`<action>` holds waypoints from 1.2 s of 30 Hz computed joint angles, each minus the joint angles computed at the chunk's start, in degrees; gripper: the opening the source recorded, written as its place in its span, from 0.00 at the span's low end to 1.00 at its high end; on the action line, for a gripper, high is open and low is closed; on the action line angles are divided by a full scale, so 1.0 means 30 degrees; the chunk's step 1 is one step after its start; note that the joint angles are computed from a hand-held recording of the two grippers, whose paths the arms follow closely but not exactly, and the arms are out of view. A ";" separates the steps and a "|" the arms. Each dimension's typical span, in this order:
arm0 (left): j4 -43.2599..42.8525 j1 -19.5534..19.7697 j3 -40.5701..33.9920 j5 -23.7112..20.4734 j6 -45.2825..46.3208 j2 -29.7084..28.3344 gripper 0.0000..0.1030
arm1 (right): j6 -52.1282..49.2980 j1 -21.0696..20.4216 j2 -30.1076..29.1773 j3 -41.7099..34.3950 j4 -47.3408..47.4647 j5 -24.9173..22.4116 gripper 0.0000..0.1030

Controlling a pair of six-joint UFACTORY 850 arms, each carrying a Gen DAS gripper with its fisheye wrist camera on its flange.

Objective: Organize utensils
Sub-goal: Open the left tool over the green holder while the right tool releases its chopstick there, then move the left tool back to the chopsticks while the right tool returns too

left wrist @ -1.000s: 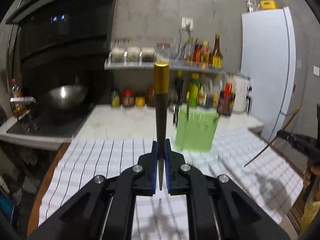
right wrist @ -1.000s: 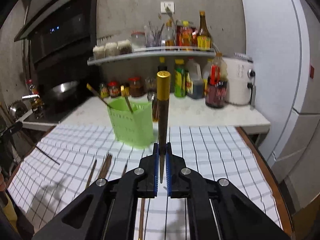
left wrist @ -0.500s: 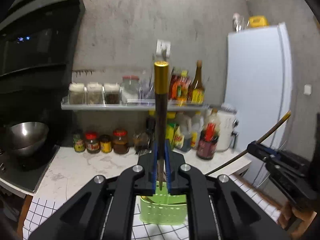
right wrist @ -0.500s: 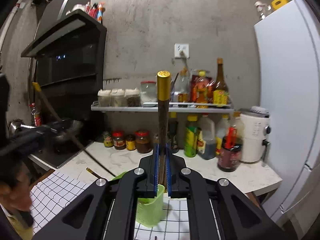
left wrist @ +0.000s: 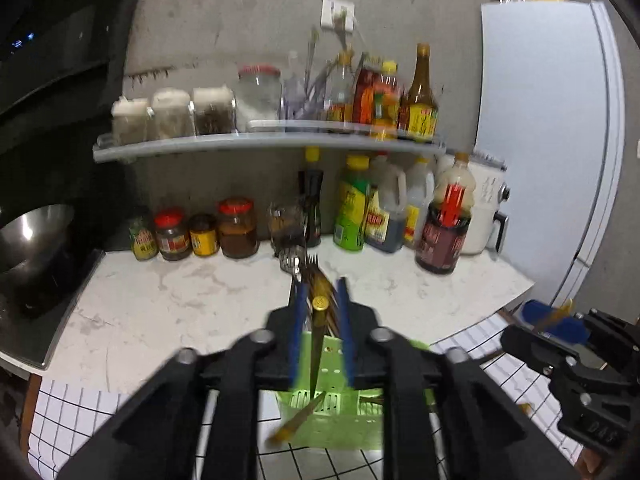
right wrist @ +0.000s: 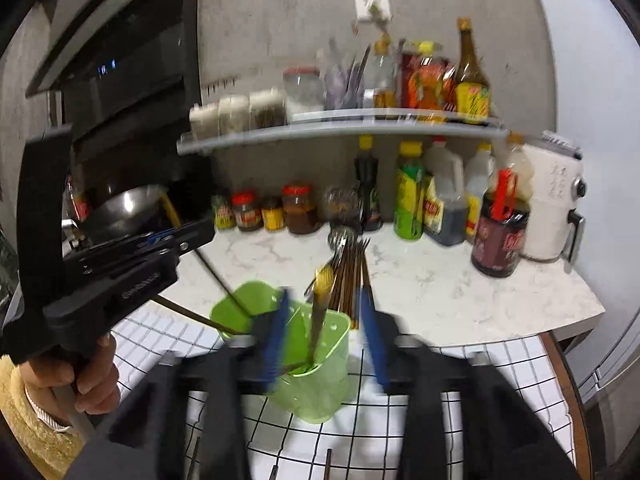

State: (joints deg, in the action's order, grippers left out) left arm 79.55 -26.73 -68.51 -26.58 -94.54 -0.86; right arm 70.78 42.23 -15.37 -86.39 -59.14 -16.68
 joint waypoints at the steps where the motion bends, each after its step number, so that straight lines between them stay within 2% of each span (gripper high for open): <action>1: 0.0583 -0.0184 0.0279 -0.0185 -0.0473 0.0413 0.34 | 0.1014 0.0101 0.0459 0.0454 -0.1134 -0.0232 0.46; 3: 0.1099 -0.0879 0.1056 -0.1162 -0.0665 0.1677 0.35 | 0.2877 0.0364 0.1676 0.1722 -0.3018 -0.0838 0.46; 6: 0.0534 -0.2096 0.2062 -0.3316 -0.0206 0.3185 0.36 | 0.4246 0.0698 0.3499 0.3766 -0.4029 -0.1280 0.46; 11: -0.2770 -0.4322 0.4834 -0.6881 0.1322 0.5816 0.36 | 0.3906 0.1645 0.5860 0.6972 -0.2839 -0.2074 0.46; 16: -0.6480 -0.5796 0.7893 -0.8145 0.2175 0.7538 0.36 | 0.5134 0.2999 0.7573 1.0168 -0.2343 -0.2580 0.46; 20: -0.9190 -0.6597 0.9624 -0.7965 0.2415 0.8053 0.36 | 0.6205 0.3719 0.8049 1.1559 -0.1468 -0.3391 0.46; 22: -1.0100 -0.7002 1.0118 -0.7955 0.2296 0.8120 0.36 | 0.5664 0.3938 0.8146 1.2090 -0.0612 -0.3229 0.46; 25: -1.1923 -0.7279 1.0631 -0.6892 0.2827 0.8130 0.36 | 0.5363 0.4439 0.8050 1.2425 0.0294 -0.3784 0.46; 27: -1.2978 -0.7366 1.0671 -0.6115 0.3639 0.7879 0.36 | 0.4762 0.4449 0.7951 1.2564 0.1486 -0.3609 0.46; 32: -1.3168 -0.8238 1.0605 -0.4872 0.3279 0.7349 0.36 | 0.4218 0.4758 0.7728 1.2816 0.2268 -0.3791 0.45; 36: -1.3130 -0.8991 1.0367 -0.4058 0.3720 0.6889 0.36 | 0.4985 0.4981 0.7876 1.3082 0.1577 -0.4191 0.45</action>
State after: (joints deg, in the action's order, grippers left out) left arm 40.16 -53.70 -37.41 -38.75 -83.38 19.81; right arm 85.73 57.18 8.26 -47.14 -54.41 -29.25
